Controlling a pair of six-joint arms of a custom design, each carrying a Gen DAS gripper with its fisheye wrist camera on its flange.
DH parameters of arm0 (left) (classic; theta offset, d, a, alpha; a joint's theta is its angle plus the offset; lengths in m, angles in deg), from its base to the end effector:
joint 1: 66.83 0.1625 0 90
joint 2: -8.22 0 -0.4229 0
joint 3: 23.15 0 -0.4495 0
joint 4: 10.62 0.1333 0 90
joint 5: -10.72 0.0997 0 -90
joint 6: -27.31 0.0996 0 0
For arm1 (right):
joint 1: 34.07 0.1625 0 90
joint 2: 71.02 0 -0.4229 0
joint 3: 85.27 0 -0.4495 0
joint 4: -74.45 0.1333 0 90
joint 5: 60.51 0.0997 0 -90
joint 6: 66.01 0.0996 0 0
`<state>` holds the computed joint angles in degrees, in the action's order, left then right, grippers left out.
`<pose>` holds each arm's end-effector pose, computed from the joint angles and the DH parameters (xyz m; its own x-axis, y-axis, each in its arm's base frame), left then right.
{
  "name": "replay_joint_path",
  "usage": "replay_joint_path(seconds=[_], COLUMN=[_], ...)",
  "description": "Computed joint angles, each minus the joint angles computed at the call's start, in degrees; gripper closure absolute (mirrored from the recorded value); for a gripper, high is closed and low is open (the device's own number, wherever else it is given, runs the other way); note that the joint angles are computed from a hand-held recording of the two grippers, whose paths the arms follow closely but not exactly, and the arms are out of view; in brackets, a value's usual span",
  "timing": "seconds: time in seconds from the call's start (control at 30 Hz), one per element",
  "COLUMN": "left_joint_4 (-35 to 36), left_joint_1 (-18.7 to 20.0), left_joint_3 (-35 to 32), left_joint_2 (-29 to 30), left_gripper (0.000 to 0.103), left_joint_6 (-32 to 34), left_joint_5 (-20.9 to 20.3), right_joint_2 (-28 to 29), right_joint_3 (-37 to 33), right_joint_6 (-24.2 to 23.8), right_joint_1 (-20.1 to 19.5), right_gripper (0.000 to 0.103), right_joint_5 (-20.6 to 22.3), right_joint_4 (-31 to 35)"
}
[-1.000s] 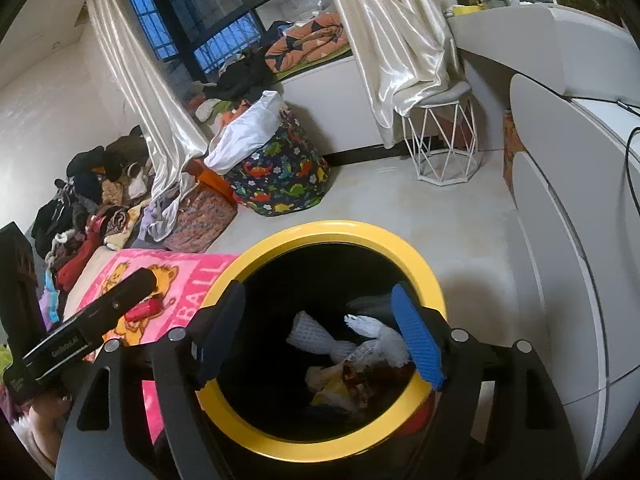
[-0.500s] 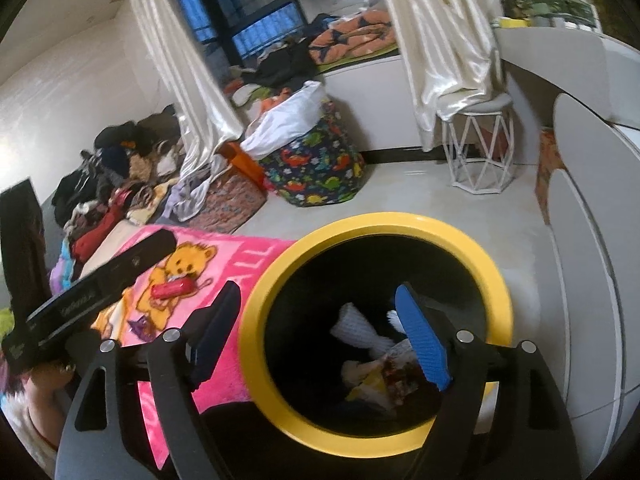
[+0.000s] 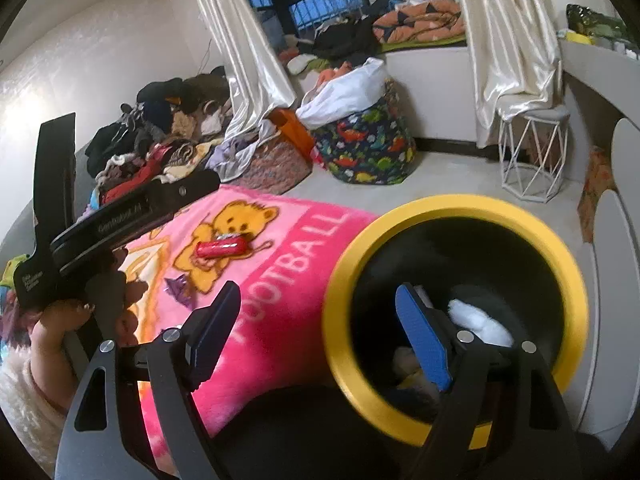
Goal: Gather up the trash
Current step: 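Move both tools back over the red can and wrappers on the blanket, then grasp the red can with the left tool while the right tool grasps a snack wrapper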
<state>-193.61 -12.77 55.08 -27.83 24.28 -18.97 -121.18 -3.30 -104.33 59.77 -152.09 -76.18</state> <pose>-0.2776 -0.7575 0.1557 -0.8147 -0.2811 -0.5072 0.3283 0.4974 -0.8030 0.1831 -0.7777 0.2111 -0.7468 -0.5842 0.3179 -0.6650 0.6526 -0.3632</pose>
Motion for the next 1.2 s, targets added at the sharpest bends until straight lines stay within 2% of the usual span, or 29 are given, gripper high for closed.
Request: replay_joint_path(seconds=[0.17, 0.43, 0.67, 0.9, 0.97, 1.2], left_joint_4=[-2.02, -4.41, -0.18, 7.63, 8.52, 13.65], left_joint_1=[0.65, 2.02, 4.41, 8.67, 10.06, 13.51], left_joint_3=[3.81, 8.81, 12.02, 12.17, 11.77, 9.1], left_joint_2=[-3.57, -8.96, -13.11, -14.93, -15.14, -14.28], left_gripper=[0.011, 0.011, 0.011, 0.011, 0.011, 0.011], left_joint_6=[-0.01, -1.51, -3.84, -7.01, -7.69, -11.31], left_joint_5=[1.84, 4.89, 3.97, -0.58, -3.95, -11.03], right_joint_2=[1.32, 3.48, 6.24, 9.84, 10.71, 13.89], right_joint_3=[0.22, 1.18, 1.15, -0.72, -1.5, -5.33], right_joint_6=[1.39, 1.04, -0.65, 1.63, 2.42, 4.59], right_joint_1=[1.66, 4.46, 6.34, 7.25, 7.31, 7.44], right_gripper=[0.026, 0.026, 0.026, 0.026, 0.026, 0.026], right_joint_5=[-1.94, -3.54, -5.24, -7.99, -8.58, -11.12], right_joint_4=[2.28, 5.21, 7.07, 8.55, 9.16, 13.58])
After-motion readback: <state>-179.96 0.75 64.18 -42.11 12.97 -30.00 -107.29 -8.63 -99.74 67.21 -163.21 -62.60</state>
